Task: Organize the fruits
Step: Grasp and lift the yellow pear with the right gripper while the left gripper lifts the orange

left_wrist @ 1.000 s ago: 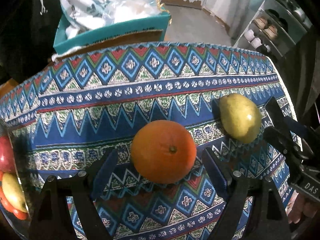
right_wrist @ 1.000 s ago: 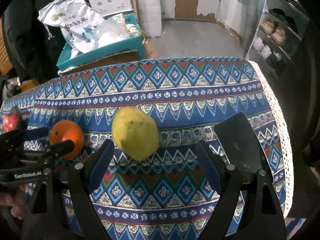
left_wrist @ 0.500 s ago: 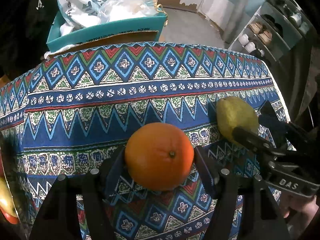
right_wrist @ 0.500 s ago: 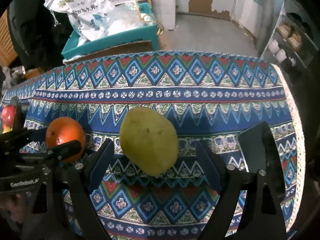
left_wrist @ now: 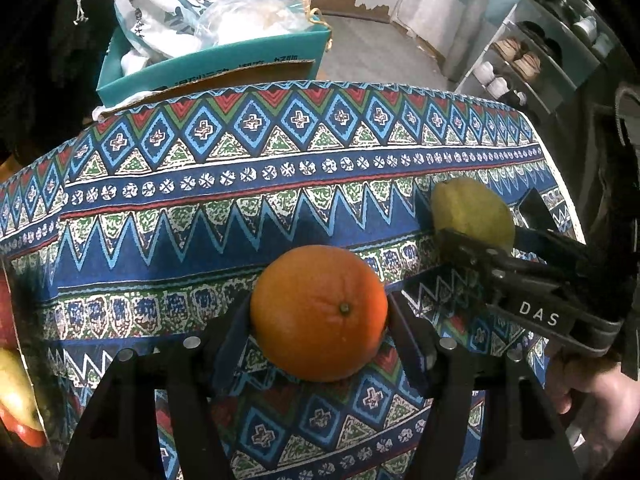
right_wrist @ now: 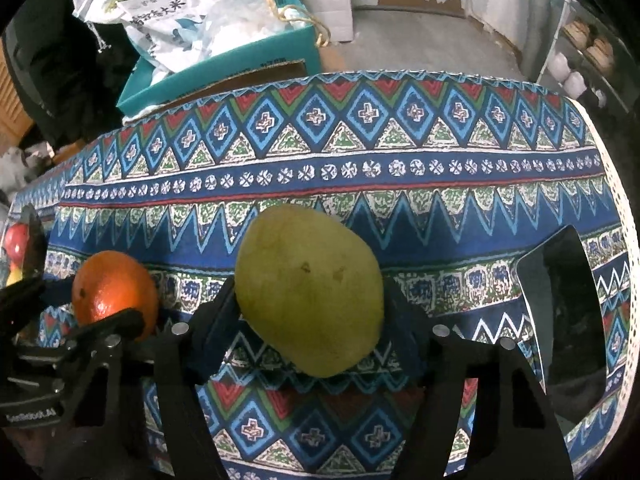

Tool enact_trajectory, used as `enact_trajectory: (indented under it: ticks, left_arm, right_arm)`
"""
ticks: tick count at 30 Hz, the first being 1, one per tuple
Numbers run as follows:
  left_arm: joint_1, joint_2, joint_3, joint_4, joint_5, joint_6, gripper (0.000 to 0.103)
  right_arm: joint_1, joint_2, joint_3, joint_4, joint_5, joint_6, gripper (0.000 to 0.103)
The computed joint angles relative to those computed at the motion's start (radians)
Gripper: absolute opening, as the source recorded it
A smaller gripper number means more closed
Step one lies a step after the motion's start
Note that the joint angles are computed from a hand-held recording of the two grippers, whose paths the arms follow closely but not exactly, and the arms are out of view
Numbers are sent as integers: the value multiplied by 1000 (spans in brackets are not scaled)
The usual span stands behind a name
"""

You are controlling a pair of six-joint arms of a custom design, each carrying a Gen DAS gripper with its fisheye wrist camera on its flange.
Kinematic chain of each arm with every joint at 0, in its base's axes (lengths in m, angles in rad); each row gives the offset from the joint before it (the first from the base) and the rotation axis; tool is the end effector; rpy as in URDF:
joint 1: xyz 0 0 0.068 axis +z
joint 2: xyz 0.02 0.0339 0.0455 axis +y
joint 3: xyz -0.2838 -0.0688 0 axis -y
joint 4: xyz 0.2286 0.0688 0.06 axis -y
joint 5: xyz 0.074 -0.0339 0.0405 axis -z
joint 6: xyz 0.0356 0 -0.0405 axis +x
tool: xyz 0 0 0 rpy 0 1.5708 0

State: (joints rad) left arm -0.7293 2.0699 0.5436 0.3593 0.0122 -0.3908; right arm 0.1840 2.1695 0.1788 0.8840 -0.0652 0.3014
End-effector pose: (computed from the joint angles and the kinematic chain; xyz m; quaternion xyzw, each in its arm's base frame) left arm 0.2003 -0.1796 0.0362 0.1662 0.9655 -0.1116 0.1667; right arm 0.1869 0.0371 0.0168 0.0496 0.9714 0.0860 0.2155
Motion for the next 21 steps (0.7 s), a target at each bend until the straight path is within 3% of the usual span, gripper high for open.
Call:
enact_trajectory:
  ticks: [12, 16, 21]
  left_arm:
    - [7, -165, -77, -33, -37, 14, 68]
    - [1, -261, -109, -64, -49, 12, 68]
    - [-10, -373, -150, -99, -65, 4, 68]
  right_arm:
    - [53, -64, -110, 66, 79, 71, 68]
    - [111, -219, -145, -19, 130, 106, 68]
    - [179, -499, -149, -250, 189, 147, 68]
